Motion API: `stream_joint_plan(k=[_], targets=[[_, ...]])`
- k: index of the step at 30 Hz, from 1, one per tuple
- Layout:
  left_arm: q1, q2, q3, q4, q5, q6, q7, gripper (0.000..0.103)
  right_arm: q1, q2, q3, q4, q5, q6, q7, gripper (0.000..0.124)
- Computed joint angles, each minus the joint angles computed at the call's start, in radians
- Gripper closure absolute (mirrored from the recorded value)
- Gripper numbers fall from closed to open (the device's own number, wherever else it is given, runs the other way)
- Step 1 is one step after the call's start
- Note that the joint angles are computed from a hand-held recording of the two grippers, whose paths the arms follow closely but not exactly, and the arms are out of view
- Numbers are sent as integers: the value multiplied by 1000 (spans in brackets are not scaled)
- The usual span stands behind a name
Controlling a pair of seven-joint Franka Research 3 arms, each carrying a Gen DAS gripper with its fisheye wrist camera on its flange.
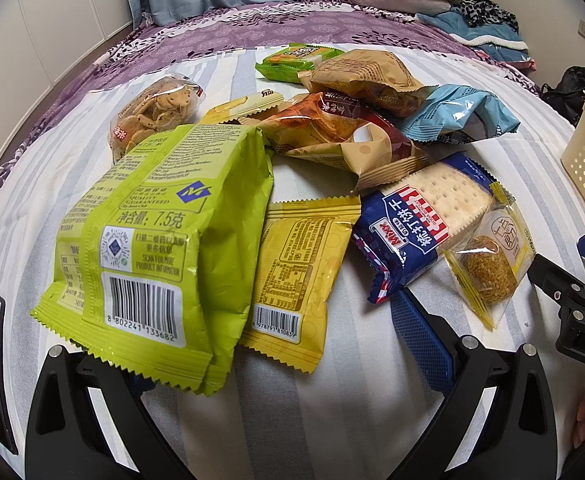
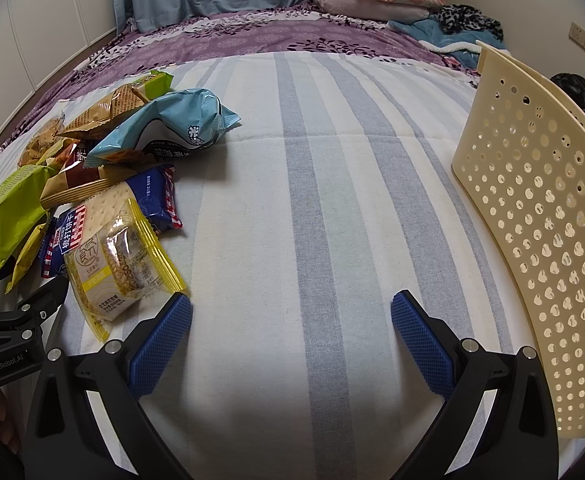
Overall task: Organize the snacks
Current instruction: 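Grasp the lime-green biscuit bag with the left gripper while the right gripper grasps the clear bread bun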
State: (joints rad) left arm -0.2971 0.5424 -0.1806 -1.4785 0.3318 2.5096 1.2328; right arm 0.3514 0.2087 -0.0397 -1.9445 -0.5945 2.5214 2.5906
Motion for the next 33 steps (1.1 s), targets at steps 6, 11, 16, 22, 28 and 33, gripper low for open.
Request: stream_joint_plan(k=[6,11,16,22,28,33], targets=[[0,0,0,0,0,0,0,2,2,2,0,4,-1,-3,1,26],[-1,9,2,10,0,-1,-1,2,3,1,-2,6,-4,-4,2,26],[11,-25,-5,-35,-9,10,7,2,0,-17,2,-10,-8,4,1,26],[22,-59,-12,-76,-24,12,11,2,-2,-65,11,-56,-65,40,34,26],[42,-103,-19,-123,-45,37,13,2,-24,-119,30,-95,-132,133,72,26],[51,-138,-16,-146,-49,65,1,2,-46,-136,42,-99,-134,196,78,26]])
